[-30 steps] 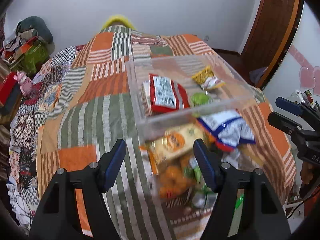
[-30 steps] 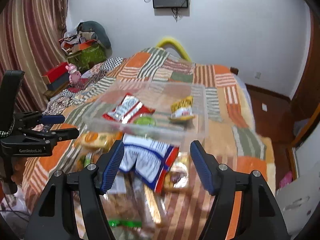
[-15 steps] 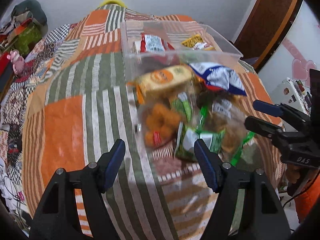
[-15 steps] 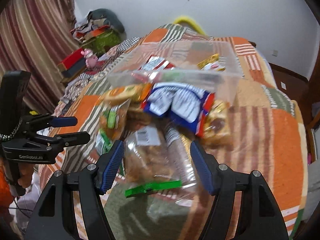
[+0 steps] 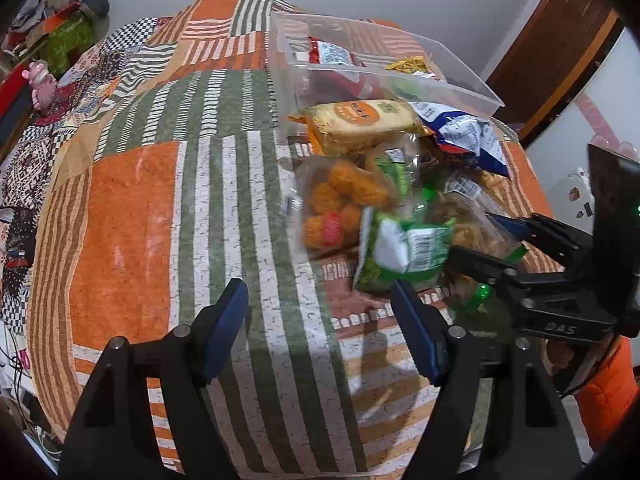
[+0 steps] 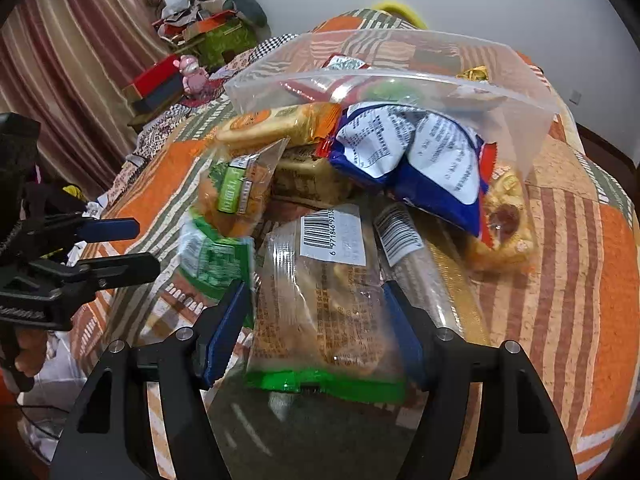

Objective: Organize snacks
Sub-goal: 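Move the left tool to the green pea bag while the right tool grasps the clear bread bag, then close the left tool on the green pea bag while the right tool lifts the bread bag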

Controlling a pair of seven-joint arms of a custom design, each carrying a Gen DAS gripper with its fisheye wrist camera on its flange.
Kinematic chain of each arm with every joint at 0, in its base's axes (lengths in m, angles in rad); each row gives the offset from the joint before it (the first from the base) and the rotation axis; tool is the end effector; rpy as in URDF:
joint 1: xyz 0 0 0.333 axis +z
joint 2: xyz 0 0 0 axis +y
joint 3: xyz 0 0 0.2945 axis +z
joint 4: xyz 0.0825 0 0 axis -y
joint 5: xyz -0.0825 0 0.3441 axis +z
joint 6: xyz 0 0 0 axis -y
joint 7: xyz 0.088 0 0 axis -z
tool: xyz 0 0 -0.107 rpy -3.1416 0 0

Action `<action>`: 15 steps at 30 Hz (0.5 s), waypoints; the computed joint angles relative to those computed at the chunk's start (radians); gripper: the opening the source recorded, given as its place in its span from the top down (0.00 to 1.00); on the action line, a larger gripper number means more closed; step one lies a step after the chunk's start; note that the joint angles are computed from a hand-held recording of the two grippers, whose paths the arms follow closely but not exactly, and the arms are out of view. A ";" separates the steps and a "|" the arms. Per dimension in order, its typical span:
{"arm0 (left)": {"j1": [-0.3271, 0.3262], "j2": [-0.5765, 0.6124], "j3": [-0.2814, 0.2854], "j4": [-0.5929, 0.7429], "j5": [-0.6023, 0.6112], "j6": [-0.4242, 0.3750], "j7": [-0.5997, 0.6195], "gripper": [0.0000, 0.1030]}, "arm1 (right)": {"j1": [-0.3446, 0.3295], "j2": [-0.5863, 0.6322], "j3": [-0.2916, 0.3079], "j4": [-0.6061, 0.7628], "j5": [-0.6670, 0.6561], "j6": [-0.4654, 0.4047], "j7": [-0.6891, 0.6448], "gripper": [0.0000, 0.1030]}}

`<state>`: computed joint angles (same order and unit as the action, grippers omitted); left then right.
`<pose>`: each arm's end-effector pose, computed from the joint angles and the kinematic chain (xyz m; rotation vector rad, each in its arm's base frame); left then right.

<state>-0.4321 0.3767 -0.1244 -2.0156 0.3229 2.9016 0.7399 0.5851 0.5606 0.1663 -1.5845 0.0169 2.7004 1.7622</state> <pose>0.5078 -0.3323 0.3306 -2.0457 2.0432 -0.7383 0.5198 0.4554 0.3804 -2.2140 1.3189 -0.1163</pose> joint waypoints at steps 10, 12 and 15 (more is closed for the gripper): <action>0.011 0.049 -0.050 0.068 -0.062 -0.020 0.095 0.22 | -0.053 -0.052 0.051 -0.093 0.094 0.054 -0.035 0.57; 0.027 0.069 -0.077 0.089 -0.102 -0.029 0.130 0.22 | -0.050 -0.074 0.044 -0.128 0.097 0.076 -0.031 0.58; 0.042 0.097 -0.106 0.112 -0.158 -0.019 0.182 0.22 | -0.066 -0.103 0.058 -0.176 0.121 0.106 -0.050 0.59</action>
